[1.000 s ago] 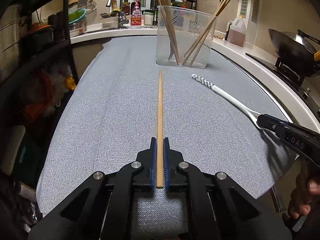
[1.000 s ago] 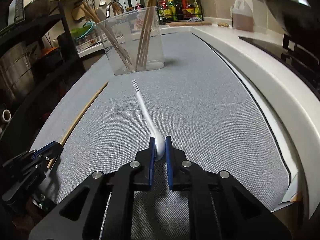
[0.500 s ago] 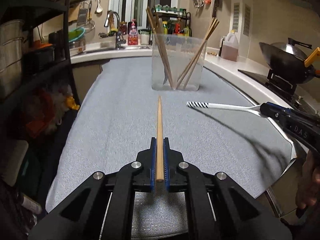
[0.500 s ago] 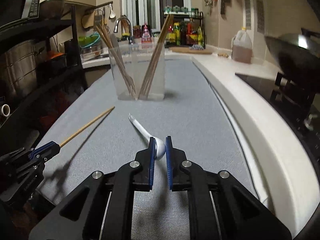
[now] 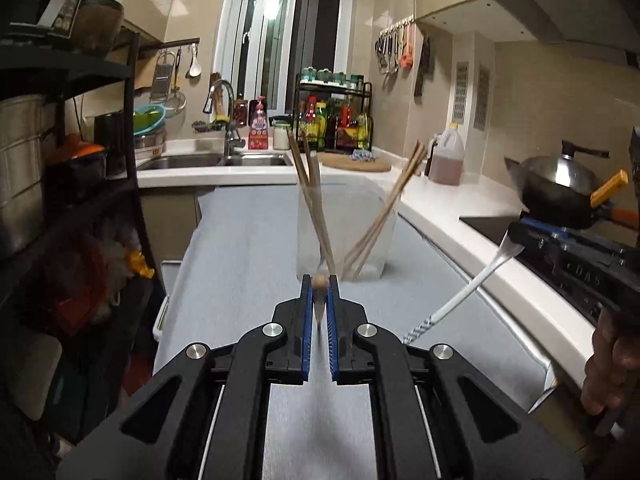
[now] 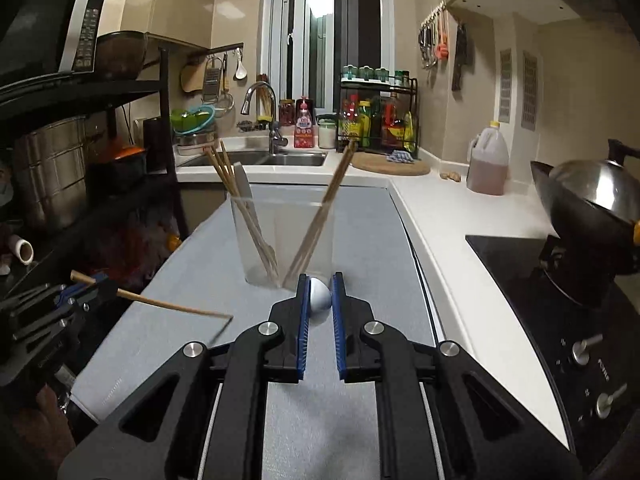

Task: Organize utensils
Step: 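Lift the spoon and chopstick upright and carry both over the clear container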

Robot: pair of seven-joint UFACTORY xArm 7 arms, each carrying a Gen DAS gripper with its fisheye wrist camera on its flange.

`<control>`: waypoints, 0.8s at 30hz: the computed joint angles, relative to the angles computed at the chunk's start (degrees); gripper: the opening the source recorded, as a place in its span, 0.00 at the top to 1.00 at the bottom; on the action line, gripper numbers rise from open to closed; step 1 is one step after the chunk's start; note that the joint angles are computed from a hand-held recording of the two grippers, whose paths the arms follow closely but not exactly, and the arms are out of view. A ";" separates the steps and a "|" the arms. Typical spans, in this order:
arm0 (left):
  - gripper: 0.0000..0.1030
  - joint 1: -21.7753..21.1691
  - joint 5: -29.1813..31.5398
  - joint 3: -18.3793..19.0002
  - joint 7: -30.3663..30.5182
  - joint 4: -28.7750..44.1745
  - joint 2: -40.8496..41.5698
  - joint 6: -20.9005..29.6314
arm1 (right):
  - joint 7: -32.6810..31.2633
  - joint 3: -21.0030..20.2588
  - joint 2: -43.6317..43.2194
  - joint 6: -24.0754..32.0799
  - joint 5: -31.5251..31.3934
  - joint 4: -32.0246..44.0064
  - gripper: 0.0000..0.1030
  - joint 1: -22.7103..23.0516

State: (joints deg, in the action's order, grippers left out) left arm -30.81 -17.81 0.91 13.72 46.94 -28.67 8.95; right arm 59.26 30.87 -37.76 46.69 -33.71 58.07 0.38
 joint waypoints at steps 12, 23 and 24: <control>0.94 2.68 -6.56 0.76 4.69 29.33 14.33 18.59 | -9.72 -2.65 13.69 6.43 -3.16 19.82 0.89 0.62; 0.94 9.32 -2.62 -6.70 -0.20 60.95 33.42 25.80 | -16.64 -3.97 32.89 12.00 -16.57 45.57 0.89 3.98; 0.94 9.68 -1.59 -7.41 -1.14 63.02 35.21 26.31 | -17.06 -4.75 33.92 11.89 -16.47 46.41 0.89 4.53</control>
